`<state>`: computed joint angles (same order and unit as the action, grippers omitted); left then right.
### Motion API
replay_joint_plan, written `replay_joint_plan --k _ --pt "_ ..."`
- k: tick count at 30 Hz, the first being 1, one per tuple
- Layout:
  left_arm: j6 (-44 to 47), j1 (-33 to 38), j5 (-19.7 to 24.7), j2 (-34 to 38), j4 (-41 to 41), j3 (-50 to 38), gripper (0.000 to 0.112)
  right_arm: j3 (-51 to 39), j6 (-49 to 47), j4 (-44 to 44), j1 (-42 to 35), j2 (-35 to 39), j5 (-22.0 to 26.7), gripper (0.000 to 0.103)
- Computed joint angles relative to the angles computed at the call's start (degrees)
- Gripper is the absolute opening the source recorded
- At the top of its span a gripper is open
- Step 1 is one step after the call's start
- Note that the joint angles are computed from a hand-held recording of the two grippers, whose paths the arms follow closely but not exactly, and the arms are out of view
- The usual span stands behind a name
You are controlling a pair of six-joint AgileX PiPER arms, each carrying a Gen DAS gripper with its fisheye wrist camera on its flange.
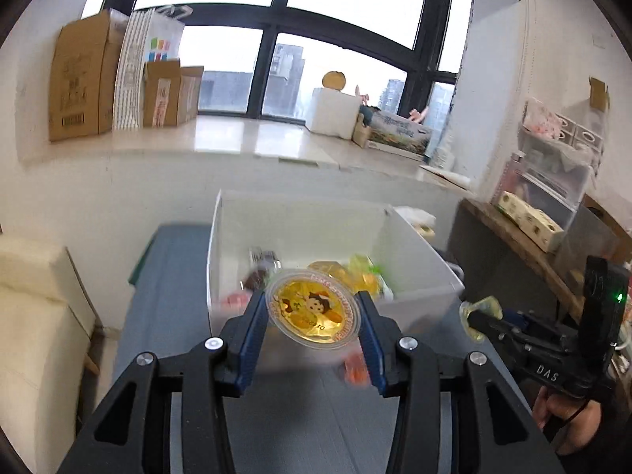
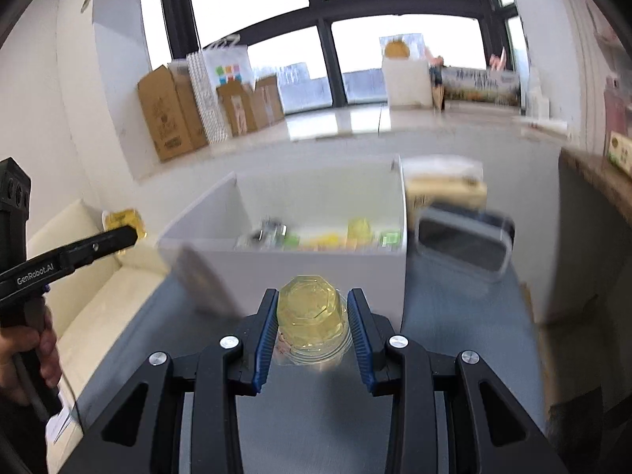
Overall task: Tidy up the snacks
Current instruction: 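Carry both jelly cups into the white box and open both tools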
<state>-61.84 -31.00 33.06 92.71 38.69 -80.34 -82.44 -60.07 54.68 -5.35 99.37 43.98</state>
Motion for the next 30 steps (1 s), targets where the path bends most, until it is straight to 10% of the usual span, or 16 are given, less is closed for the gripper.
replay_joint_plan --k 7,9,12,30 --pt "18.5 5.7 6.8 16.7 -13.5 -23.3 0.050 -26.7 15.5 -9.6 4.6 14.9 3.3 0.038" --pt "20.6 6.8 9.1 20.0 -15.0 -27.4 0.087 -32.8 19.5 -13.0 5.7 18.6 4.6 0.039" --pt "19.5 7.0 11.0 21.5 -13.2 -28.8 0.103 -40.5 27.9 -20.7 7.3 23.4 5.7 0.102" --pt "7.6 1.7 5.8 11.2 -5.6 -10.8 0.103 -11.8 6.9 -3.1 2.5 7.7 -2.4 0.103"
